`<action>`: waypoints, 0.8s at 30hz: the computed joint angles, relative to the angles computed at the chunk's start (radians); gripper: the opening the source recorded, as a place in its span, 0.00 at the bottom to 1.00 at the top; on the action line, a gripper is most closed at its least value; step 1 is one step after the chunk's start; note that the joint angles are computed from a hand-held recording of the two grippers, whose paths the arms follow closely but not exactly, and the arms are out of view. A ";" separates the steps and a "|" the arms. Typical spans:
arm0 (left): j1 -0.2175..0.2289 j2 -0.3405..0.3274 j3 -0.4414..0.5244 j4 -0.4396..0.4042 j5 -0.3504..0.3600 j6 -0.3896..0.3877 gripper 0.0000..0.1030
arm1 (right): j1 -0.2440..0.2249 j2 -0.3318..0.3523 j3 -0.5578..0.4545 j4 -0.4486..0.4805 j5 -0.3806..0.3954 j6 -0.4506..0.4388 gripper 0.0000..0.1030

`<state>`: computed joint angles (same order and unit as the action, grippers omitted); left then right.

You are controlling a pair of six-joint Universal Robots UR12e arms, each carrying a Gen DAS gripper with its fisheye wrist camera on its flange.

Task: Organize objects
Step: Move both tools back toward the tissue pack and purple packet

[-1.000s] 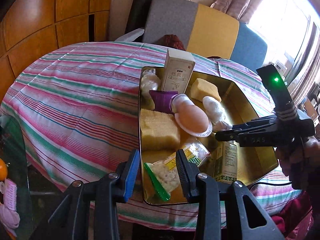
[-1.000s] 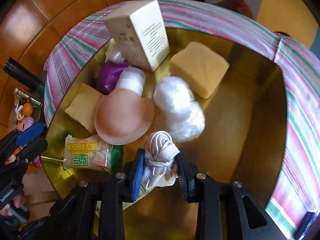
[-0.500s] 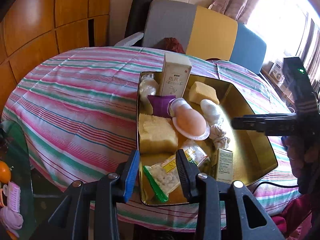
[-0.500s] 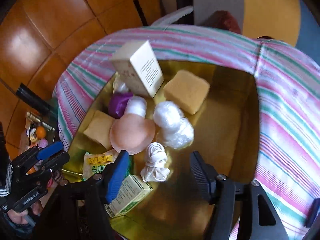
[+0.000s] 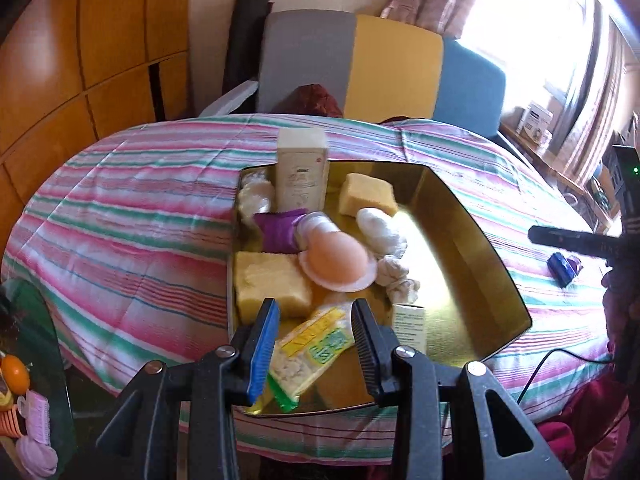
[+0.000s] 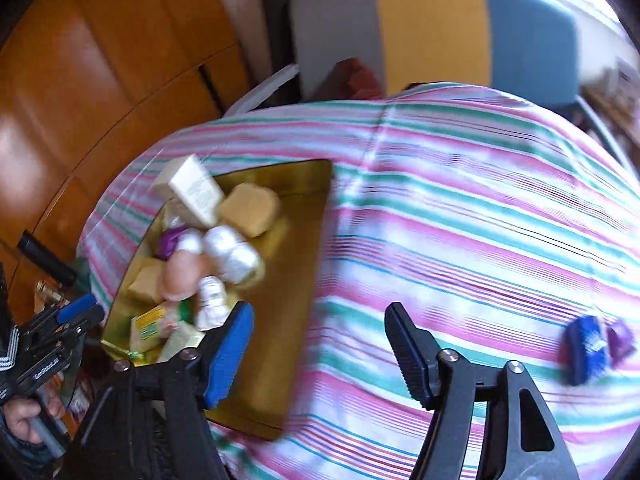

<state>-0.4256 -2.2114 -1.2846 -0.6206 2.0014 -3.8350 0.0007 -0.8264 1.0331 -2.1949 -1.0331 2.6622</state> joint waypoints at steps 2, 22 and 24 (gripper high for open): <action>-0.004 -0.009 0.021 -0.004 -0.001 0.025 0.36 | -0.017 -0.001 0.004 -0.033 -0.008 0.040 0.69; -0.046 -0.227 0.434 -0.138 -0.090 0.306 0.36 | -0.172 0.087 -0.064 -0.251 -0.218 0.697 0.80; -0.051 -0.263 0.499 -0.167 -0.107 0.329 0.36 | -0.181 0.084 -0.053 -0.285 -0.198 0.739 0.80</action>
<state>-0.4761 -2.4744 -0.7854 -0.7877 1.8948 -3.5059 -0.1799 -0.7425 0.9802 -2.4803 -1.2310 3.4012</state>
